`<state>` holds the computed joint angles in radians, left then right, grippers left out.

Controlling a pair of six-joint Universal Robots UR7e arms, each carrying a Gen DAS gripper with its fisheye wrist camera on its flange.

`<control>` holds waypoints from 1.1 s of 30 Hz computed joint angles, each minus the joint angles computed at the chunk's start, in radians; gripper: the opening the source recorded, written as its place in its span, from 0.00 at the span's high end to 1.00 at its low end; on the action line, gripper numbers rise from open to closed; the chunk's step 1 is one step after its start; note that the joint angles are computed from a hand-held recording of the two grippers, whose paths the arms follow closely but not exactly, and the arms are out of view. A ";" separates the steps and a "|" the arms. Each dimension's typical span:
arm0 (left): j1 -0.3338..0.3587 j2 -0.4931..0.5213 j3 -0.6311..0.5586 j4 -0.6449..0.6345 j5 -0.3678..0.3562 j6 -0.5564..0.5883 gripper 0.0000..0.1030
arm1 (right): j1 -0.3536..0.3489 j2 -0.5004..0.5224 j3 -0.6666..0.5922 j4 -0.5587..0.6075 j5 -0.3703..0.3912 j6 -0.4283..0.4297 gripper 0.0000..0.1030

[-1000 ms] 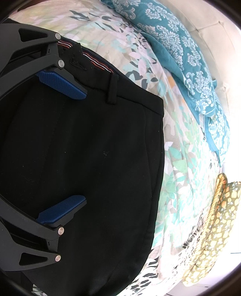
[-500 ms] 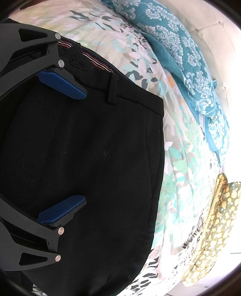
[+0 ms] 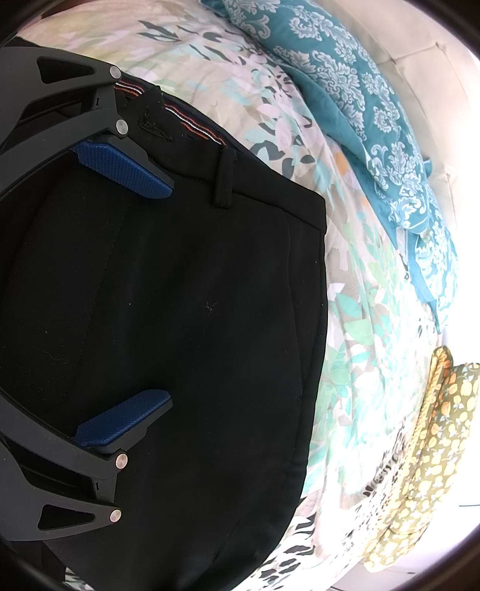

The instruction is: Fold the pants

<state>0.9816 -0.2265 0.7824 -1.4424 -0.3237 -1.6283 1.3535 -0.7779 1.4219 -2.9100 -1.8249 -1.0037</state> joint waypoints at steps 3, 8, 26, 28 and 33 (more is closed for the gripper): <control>0.000 0.000 -0.001 0.001 0.000 0.000 0.00 | -0.004 -0.006 -0.004 0.024 0.015 0.012 0.00; 0.000 0.000 -0.001 0.000 0.000 0.000 0.00 | -0.011 -0.077 -0.034 0.233 0.077 0.120 0.02; 0.000 0.000 -0.001 0.001 0.000 -0.001 0.00 | -0.375 -0.186 -0.437 0.712 0.665 1.037 0.02; 0.000 0.000 -0.001 0.001 0.000 -0.001 0.00 | -0.370 -0.149 -0.479 0.730 0.676 1.054 0.03; 0.000 0.000 -0.001 0.001 0.000 -0.001 0.00 | -0.346 -0.058 -0.572 0.601 0.558 1.133 0.16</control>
<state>0.9816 -0.2265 0.7819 -1.4412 -0.3235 -1.6293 1.0077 -0.8361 0.8498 -2.3094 -1.2671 0.1292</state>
